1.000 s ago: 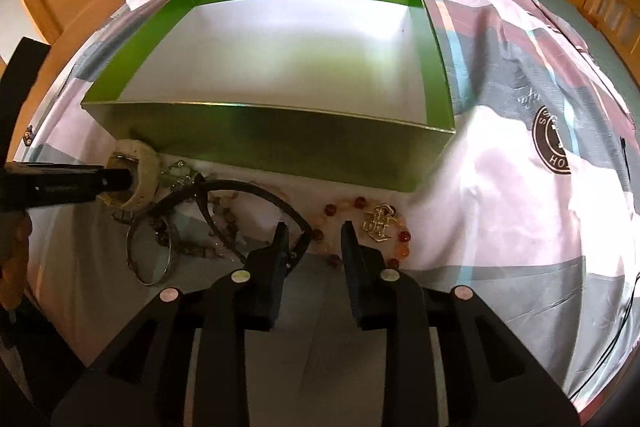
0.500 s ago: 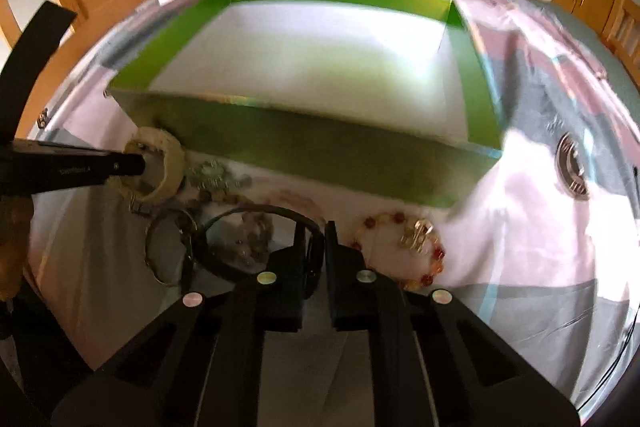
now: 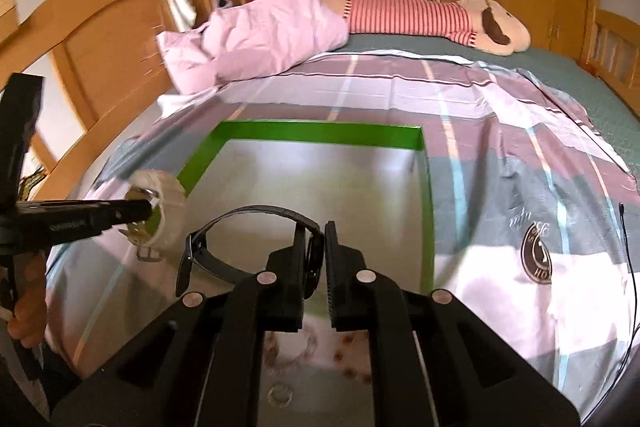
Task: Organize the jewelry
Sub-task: 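Lower both watches into the green box and open both grippers, then move both grippers back over the remaining jewelry beside the box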
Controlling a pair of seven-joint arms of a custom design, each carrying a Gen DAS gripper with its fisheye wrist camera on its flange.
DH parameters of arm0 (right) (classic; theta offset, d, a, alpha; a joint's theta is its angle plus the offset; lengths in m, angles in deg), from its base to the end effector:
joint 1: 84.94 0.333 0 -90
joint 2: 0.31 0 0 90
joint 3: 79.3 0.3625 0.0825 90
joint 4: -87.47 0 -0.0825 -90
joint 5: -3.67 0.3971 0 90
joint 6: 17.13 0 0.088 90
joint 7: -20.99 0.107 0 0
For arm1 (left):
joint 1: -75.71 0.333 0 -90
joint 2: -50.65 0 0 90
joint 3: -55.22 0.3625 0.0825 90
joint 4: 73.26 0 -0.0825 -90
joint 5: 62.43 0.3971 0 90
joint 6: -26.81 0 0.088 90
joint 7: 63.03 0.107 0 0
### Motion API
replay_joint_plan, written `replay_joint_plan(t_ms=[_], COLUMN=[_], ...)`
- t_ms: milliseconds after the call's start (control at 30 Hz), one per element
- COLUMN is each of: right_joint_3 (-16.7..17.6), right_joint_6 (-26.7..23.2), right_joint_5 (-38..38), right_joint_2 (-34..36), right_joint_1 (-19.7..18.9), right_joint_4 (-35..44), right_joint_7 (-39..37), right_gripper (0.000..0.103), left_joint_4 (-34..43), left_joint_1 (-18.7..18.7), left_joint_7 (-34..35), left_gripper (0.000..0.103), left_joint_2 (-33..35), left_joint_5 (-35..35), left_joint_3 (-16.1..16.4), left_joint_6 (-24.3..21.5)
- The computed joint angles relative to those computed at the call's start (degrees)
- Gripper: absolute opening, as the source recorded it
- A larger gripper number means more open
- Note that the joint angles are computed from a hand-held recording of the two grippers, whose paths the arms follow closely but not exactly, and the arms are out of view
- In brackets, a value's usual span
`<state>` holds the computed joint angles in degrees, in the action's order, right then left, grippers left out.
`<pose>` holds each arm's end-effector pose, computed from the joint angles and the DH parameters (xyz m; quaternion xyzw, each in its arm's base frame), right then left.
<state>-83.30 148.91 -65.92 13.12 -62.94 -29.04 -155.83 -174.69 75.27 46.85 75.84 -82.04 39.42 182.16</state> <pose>0.5820 0.2504 0.4098 -0.5828 0.7085 -0.2573 0.3035 0.7045 -0.1644 0.4108 -0.5678 0.7692 -0.2848 0.0693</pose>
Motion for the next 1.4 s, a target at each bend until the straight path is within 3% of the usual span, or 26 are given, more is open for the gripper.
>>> replay_joint_plan(t_ms=[133,267,333,400,433,467,500,600,667,800,867,1033,1133,1233,1400], right_joint_3=[-0.40,-1.26,-2.12,-3.42,-4.68,-6.06,-6.75,-4.38,-1.52,3.74,5.07,3.44,2.40,3.28,1.65], right_joint_6=[-2.66,-2.49,-2.59,-2.02,-0.58,1.11,2.33,2.18,1.38,-3.13,-5.52,-8.21,-5.60,-2.08,-5.88], right_joint_5=[6.03,12.63,14.34,14.09,12.18,9.13,6.37,5.72,9.25,24.29,31.93,38.61,38.60,42.06,38.23], right_joint_2=[3.99,5.68,5.75,5.08,4.21,3.27,1.91,-1.69,-4.21,-4.65,-3.20,-1.36,-0.50,0.65,3.03], right_joint_1=[-0.47,-0.64,0.10,1.16,2.01,2.92,3.39,1.71,0.01,-2.63,-3.43,-2.62,-2.26,-2.97,0.70], right_joint_4=[3.27,3.12,3.04,2.47,1.69,0.92,-0.02,-2.85,-5.67,-9.11,-9.22,-9.31,-9.73,-9.84,-6.20], right_joint_7=[-4.74,-8.30,-9.36,-8.38,-5.59,-1.87,1.11,0.43,-3.48,-18.35,-24.40,-27.38,-26.88,-31.71,-35.92], right_gripper=[0.010,0.010,0.012,0.031,0.048,0.052,0.052,0.053,0.053,0.053,0.052,0.052,0.050,0.037,0.021], left_joint_4=[4.04,8.46,8.49,7.64,7.39,5.97,4.53,0.06,-3.82,-7.89,-8.14,-6.71,-6.11,-6.16,-6.64], left_joint_1=[-5.17,-2.86,-3.18,-2.18,-1.50,-0.58,-0.11,1.77,5.09,3.14,-0.93,-5.92,-6.44,-6.53,-6.07], left_joint_7=[-8.27,-9.11,-9.80,-8.88,-8.12,-6.97,-6.12,-1.86,4.26,7.50,3.19,-4.94,-7.28,-8.91,-9.36], left_gripper=[0.006,0.006,0.008,0.019,0.023,0.026,0.029,0.035,0.037,0.038,0.038,0.038,0.045,0.050,0.051], left_joint_2=[2.53,6.39,6.70,6.23,5.94,4.88,3.85,0.25,-2.71,-5.32,-4.59,-2.37,-1.51,-1.26,-1.40], left_joint_5=[8.60,8.65,9.73,9.27,8.67,7.52,6.81,4.67,-0.08,-0.82,4.58,14.37,17.22,19.07,20.05], left_joint_3=[5.83,3.62,4.00,2.87,2.13,1.14,0.65,-1.24,-4.52,-1.96,2.07,6.19,6.56,6.76,6.18], left_joint_6=[-0.71,-4.55,-3.62,-2.32,-2.53,-1.18,0.33,2.89,2.87,-0.81,-2.58,-5.61,-7.36,-7.61,-7.74])
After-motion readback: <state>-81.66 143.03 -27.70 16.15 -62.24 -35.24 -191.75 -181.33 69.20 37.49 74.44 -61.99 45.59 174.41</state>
